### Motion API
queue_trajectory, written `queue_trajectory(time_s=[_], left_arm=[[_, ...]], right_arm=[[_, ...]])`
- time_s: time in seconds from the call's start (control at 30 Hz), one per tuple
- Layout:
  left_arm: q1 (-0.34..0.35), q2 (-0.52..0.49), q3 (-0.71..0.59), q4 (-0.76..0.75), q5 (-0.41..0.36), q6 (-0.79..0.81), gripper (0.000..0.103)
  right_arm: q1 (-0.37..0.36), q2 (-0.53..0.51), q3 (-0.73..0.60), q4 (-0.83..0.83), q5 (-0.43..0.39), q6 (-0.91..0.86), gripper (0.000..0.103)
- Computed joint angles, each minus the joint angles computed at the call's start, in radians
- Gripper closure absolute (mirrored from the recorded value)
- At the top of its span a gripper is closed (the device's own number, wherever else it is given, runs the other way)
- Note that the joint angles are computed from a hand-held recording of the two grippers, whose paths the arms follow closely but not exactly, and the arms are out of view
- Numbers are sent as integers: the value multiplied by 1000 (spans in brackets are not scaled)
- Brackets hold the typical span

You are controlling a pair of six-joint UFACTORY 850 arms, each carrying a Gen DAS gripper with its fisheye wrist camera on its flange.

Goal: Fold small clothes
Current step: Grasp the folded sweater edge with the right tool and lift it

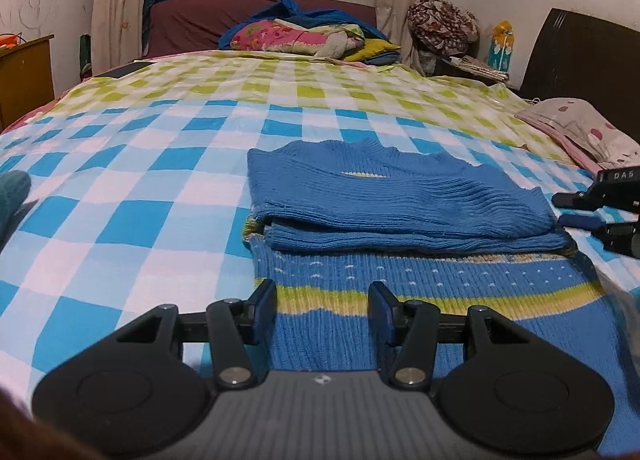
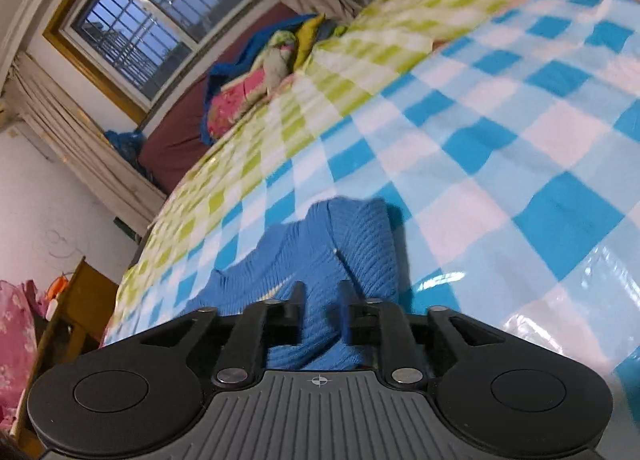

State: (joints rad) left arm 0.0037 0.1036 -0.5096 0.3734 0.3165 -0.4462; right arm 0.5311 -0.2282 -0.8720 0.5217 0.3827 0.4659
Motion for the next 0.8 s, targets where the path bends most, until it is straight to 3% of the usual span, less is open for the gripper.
queue_trajectory(time_s=[0.07,0.2,0.37,0.53,0.67,0.73,0.8], left_arm=[[0,-3,-1,16,6,-17,48],[-4,3,5,4,12,2,47],[-2,1,9,30,22,-27,47],[2,2,9,44,29,-43,47],[-1,7,-3,29,34,-17,47],[-2,19,-5,12,51,-6,47],[3,29,-4,28,72,-32,46]], right_arm=[[4,-6,-5,52,-13,-40,71],[-11,-26,-14,-7,-23,71,69],[-7,-51,-65,40,-97,-46,67],[-12,-57,-85,81,-125,-70,89],[-6,-37,-87,-1,-64,-5,91],[2,-9,-71,-91,26,80,91],[23,25,-40,-74,127,32,91]])
